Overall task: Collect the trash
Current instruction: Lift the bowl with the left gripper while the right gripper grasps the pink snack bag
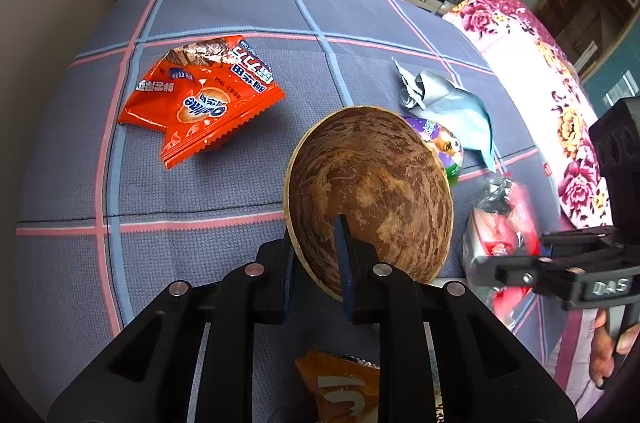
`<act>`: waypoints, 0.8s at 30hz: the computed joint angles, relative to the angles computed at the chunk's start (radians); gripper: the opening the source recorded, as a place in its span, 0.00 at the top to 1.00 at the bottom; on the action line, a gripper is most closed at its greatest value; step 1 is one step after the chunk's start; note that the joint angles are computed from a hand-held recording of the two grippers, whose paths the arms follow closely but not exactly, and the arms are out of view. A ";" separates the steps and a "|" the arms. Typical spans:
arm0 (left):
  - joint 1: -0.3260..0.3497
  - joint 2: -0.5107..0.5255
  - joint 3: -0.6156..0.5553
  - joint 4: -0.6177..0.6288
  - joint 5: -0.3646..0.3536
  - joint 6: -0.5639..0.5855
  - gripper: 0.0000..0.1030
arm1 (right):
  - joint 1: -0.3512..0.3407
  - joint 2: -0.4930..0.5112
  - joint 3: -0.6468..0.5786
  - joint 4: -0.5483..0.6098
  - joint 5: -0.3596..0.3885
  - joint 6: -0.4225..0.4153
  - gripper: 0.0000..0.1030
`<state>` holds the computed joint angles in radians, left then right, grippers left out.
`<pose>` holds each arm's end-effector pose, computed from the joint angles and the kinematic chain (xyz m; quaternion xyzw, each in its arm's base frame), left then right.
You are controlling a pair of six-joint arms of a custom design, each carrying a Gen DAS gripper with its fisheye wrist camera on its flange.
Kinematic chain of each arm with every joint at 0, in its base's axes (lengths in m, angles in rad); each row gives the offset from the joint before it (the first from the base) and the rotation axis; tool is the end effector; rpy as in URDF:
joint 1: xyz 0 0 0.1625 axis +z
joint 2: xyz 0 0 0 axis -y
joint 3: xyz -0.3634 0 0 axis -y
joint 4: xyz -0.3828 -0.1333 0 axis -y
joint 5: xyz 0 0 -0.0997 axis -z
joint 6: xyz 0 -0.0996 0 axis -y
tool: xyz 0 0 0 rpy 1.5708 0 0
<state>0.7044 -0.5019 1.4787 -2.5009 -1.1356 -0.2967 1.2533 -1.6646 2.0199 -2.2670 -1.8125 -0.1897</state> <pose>-0.3652 -0.5404 -0.0748 0.2791 0.9354 -0.0995 0.1929 -0.0369 -0.4628 0.3333 -0.0829 -0.9750 0.1332 0.1573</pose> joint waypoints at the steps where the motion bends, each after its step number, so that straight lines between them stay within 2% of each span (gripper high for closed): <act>1: 0.000 0.001 -0.003 0.004 0.002 -0.006 0.80 | 0.005 0.000 -0.002 -0.006 -0.008 -0.007 0.79; 4: -0.006 0.016 -0.018 0.003 0.014 -0.011 0.80 | 0.016 -0.025 -0.001 -0.019 -0.014 -0.024 0.79; 10: -0.023 0.019 -0.019 -0.032 0.019 -0.021 0.90 | 0.002 -0.091 -0.015 -0.023 -0.007 -0.050 0.79; 24: -0.105 0.031 -0.059 0.006 0.136 -0.062 0.93 | -0.120 -0.233 0.001 -0.053 0.067 -0.108 0.79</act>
<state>0.5993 -0.4708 1.4197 -2.4946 -1.0001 -0.3588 1.1329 -1.8975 2.0210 -2.3202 -1.7454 -0.2974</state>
